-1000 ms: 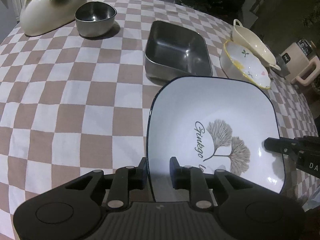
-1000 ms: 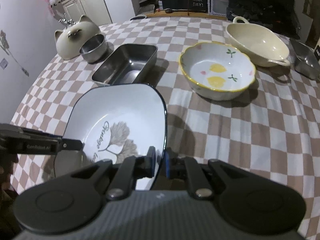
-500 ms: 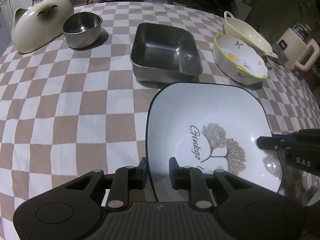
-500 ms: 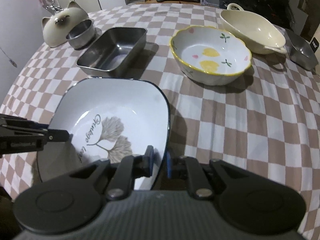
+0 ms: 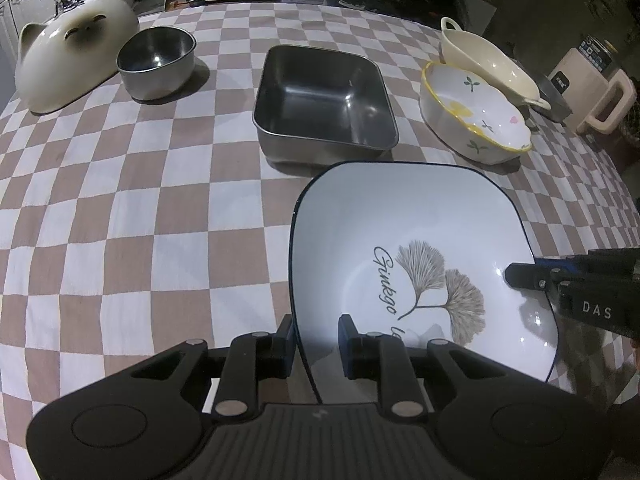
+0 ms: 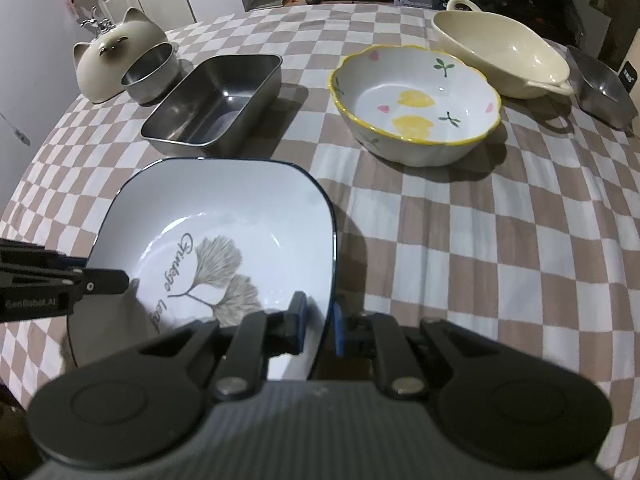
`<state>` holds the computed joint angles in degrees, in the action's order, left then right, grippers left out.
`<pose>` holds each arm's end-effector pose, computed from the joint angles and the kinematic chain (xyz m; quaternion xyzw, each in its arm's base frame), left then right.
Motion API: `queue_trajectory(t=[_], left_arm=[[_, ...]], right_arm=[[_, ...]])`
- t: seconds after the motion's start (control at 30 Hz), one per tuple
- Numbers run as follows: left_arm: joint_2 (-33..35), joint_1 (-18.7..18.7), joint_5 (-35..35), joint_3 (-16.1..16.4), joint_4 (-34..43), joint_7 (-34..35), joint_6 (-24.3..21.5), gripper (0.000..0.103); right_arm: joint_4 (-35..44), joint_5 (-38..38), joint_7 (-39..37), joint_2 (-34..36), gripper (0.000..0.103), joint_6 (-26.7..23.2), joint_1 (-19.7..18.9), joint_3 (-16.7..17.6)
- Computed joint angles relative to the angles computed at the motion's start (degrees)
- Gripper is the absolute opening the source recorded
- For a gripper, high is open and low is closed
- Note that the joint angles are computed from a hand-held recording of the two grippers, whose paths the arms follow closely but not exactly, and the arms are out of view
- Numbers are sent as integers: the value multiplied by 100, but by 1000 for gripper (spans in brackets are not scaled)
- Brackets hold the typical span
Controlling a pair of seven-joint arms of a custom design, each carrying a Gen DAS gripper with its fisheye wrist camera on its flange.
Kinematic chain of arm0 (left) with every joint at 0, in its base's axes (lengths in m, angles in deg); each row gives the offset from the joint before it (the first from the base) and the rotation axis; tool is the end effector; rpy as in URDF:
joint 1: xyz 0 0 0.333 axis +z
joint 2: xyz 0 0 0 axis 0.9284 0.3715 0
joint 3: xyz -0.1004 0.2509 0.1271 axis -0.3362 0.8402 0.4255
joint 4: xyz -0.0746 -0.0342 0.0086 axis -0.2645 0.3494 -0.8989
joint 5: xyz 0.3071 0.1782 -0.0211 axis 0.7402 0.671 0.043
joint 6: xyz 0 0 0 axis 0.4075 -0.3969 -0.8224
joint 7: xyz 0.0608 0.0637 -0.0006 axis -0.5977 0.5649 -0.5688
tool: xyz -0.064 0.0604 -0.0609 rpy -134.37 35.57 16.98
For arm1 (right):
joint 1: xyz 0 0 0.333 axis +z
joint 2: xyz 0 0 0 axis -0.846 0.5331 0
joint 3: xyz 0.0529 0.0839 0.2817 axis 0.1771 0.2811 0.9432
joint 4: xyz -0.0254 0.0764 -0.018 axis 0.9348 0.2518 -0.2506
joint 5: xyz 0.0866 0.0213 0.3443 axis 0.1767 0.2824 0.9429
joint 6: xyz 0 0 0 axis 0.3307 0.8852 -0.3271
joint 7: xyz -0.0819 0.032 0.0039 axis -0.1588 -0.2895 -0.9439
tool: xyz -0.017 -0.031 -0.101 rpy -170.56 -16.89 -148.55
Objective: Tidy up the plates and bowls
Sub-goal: 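Lower the plate onto the tablecloth and open both tools, then move the right tool to the cream two-handled bowl and grasp its rim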
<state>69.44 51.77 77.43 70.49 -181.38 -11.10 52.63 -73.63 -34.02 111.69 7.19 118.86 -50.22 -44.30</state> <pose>0.5048 -0.2772 0.4851 -0.7852 0.5786 -0.1874 0.1167 0.6627 0.1480 0.5107 -0.8741 0.4311 -0.0277 0.2220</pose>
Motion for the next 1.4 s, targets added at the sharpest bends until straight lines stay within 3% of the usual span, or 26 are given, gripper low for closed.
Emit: queue_trajectory(t=[0.37,0.43,0.5,0.67,0.73,0.8,1.13,1.4], left_arm=[[-23,21,-56,7,-73,37,110,26],[-30,25,-79,3,-95,70,144,28],[-28,22,-72,-2,-92,103,146,31],[-57,-8,39,-3,-78,-54,142,46],[-93,-16,96,-8,-91,-173,168,61],[-131,-25,150,-18,-103,-294,195,69],[-329,-73,470,-98,-68,-534,82,99],[-611,-47,794,-180,-220,-707,143,103]], right_arm=[[-120,165,-100,-49,19,45,-56,31],[-190,116,-49,-82,25,137,-24,1],[-172,-32,61,-63,53,133,35,-43],[-122,125,-13,-50,67,-64,-63,23],[-284,276,-106,-171,74,50,-111,53],[-412,451,-204,-283,83,124,-162,79],[-817,1022,-663,-656,103,403,-310,30],[-715,1287,-435,-688,103,497,-371,-2]])
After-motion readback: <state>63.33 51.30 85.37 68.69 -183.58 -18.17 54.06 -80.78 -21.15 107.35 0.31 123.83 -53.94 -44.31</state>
